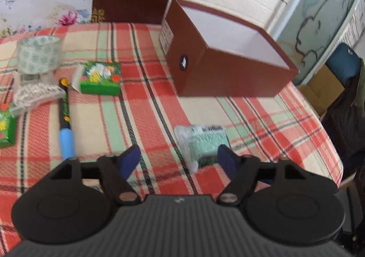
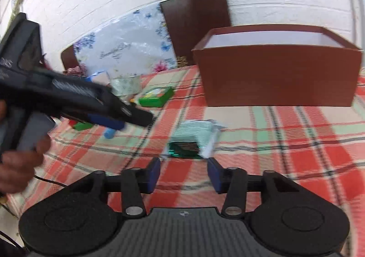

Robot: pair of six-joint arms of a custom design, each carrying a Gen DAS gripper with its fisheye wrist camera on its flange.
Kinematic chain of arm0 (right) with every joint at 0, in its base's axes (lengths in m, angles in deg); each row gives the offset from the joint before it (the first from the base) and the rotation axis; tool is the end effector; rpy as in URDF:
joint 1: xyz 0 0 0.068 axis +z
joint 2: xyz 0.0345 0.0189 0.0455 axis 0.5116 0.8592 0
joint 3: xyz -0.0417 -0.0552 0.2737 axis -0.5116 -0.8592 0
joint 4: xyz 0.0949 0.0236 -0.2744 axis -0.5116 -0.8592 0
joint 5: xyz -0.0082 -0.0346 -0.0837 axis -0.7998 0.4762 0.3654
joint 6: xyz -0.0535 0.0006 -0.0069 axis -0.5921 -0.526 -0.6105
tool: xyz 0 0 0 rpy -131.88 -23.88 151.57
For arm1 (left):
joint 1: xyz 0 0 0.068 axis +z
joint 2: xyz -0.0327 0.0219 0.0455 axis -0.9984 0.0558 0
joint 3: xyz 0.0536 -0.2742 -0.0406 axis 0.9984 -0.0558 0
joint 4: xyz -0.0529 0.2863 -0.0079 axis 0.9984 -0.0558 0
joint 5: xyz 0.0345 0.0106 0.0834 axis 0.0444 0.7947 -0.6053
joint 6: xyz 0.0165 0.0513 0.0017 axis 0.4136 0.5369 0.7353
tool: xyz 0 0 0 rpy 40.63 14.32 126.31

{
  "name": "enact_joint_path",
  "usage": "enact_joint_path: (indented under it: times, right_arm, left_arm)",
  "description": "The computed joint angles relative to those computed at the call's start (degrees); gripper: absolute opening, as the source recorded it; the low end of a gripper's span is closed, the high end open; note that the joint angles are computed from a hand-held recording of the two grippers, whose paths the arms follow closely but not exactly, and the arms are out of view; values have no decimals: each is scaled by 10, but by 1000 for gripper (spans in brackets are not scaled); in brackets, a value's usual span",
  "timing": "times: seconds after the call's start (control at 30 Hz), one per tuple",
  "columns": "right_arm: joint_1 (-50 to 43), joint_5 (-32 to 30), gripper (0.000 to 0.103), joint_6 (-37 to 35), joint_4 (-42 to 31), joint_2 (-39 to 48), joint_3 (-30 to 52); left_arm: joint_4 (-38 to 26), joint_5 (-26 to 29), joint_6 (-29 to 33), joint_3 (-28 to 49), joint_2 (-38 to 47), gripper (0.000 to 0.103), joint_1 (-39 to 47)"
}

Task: Organize objects
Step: 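Grasp the green-and-white packet with the left gripper and lift it, then lower the packet into the brown box and open the left gripper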

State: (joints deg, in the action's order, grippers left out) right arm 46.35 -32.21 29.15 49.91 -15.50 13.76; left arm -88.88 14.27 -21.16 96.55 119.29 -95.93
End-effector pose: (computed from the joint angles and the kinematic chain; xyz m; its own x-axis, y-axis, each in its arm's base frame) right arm 0.2201 0.0507 0.1120 -0.4720 0.3023 -0.8281 0.2052 0.9513 0.2303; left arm 0.4192 -0.0889 0.1652 -0.6376 0.3892 -0.6648 0.7035 0.6457 -0.2968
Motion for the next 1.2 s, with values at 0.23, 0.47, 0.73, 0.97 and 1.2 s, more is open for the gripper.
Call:
enact_joint_path:
  times: [0.23,0.47,0.73,0.97,1.2]
  right_arm:
    - [-72,-59,68,-69,-3,98,80]
    - [-57,-12,46,-101,39,118,103]
    - [-123,29,47,-186,159,126,158]
    - [-194,-25,54,-149,100,227,243]
    - [-168,29,63,-128,158,209,184]
  left_arm:
    - [-55,-12,-7,87,77,65,-52]
    - [-121,33,-25,151,95,33,-52]
    - [-3,15,-71,227,78,34,-114]
    - [-47,-62,-105,391,213,35,-161]
    - [-1,-120,-100,352,194,51,-175]
